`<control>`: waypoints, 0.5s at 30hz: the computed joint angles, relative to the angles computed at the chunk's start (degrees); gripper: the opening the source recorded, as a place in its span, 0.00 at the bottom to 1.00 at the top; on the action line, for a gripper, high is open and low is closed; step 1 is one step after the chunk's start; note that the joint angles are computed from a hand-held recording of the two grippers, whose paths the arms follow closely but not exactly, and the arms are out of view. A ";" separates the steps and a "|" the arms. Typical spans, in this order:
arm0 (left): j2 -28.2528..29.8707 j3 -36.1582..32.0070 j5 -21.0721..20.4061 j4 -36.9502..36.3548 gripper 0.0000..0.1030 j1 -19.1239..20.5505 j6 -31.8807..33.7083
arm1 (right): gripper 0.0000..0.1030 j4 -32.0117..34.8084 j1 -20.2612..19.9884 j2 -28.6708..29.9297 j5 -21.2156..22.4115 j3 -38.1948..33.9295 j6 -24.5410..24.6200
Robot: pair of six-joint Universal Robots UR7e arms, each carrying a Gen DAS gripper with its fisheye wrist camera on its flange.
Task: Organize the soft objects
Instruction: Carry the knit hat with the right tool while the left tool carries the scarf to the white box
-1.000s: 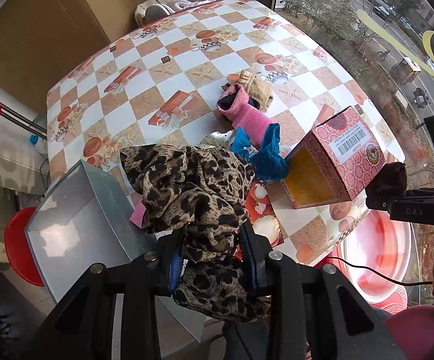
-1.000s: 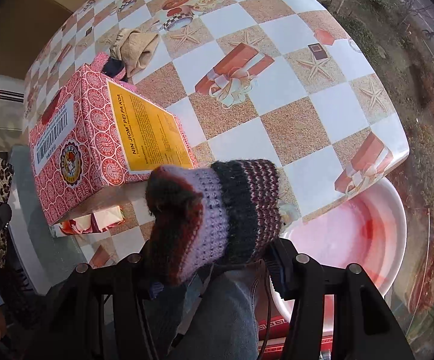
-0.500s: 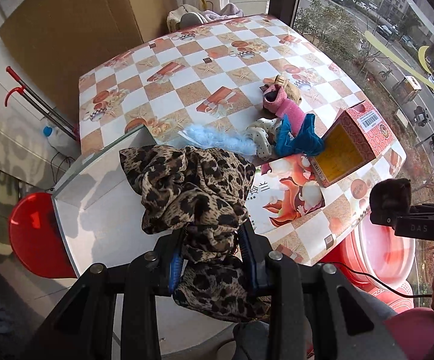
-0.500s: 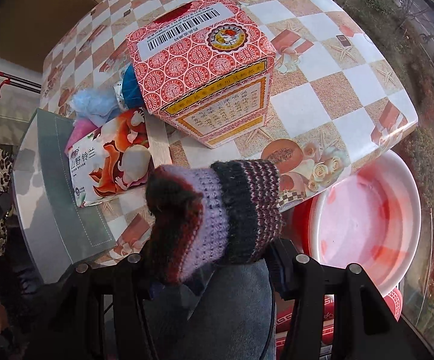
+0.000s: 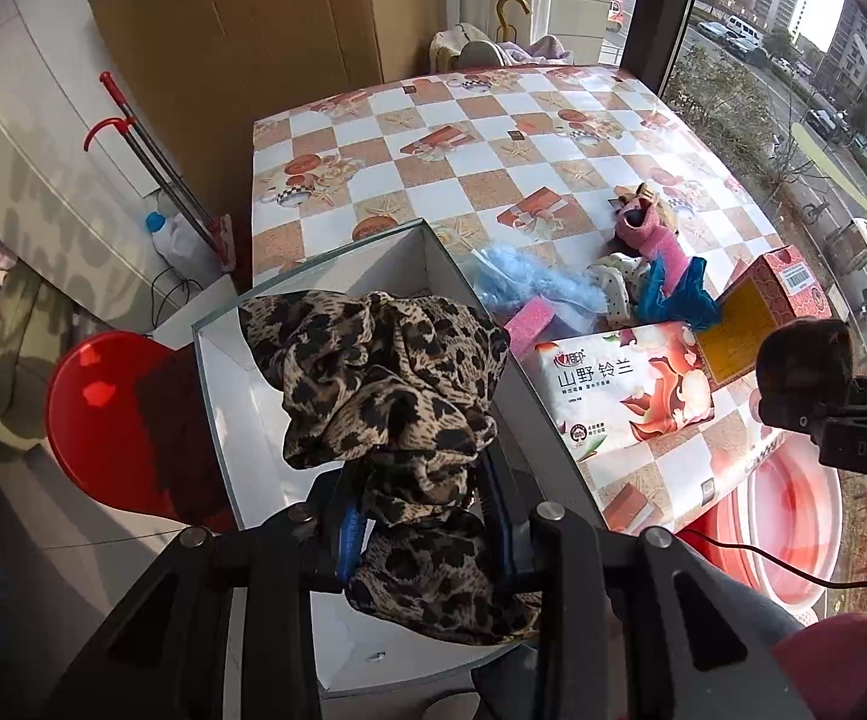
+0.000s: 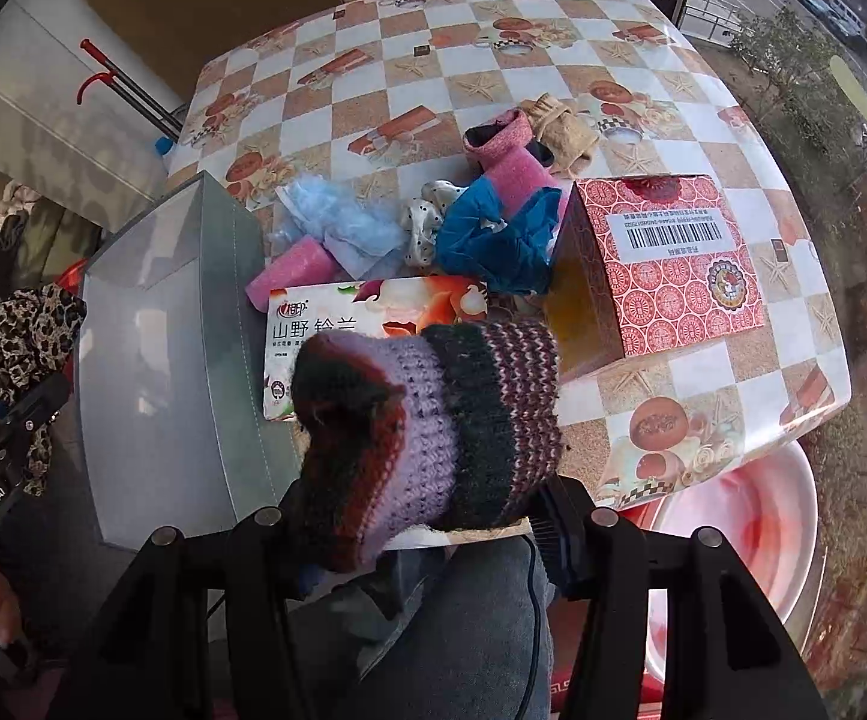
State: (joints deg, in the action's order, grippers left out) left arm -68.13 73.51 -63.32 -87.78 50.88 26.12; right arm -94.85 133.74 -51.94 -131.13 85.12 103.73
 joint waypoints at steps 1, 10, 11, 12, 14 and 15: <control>0.11 -0.36 0.13 -0.02 0.35 0.24 -0.38 | 0.54 0.39 -0.16 0.57 -0.39 -1.15 -1.34; 0.37 -2.39 0.72 -0.52 0.35 2.12 -3.49 | 0.54 1.25 -1.56 5.94 -2.64 -10.83 -14.38; 0.33 -2.48 0.74 -0.56 0.35 2.24 -3.78 | 0.54 1.07 -1.74 6.47 -2.59 -11.71 -15.76; 0.35 -2.66 0.74 -0.54 0.35 2.38 -3.94 | 0.54 0.86 -1.95 7.04 -2.52 -12.67 -17.19; 0.52 -3.01 0.80 -0.30 0.35 2.63 -4.33 | 0.54 0.11 -2.30 8.03 -2.44 -14.27 -19.70; 0.54 -3.12 0.83 -0.17 0.36 2.73 -4.49 | 0.54 -0.39 -2.44 8.55 -2.43 -15.09 -20.95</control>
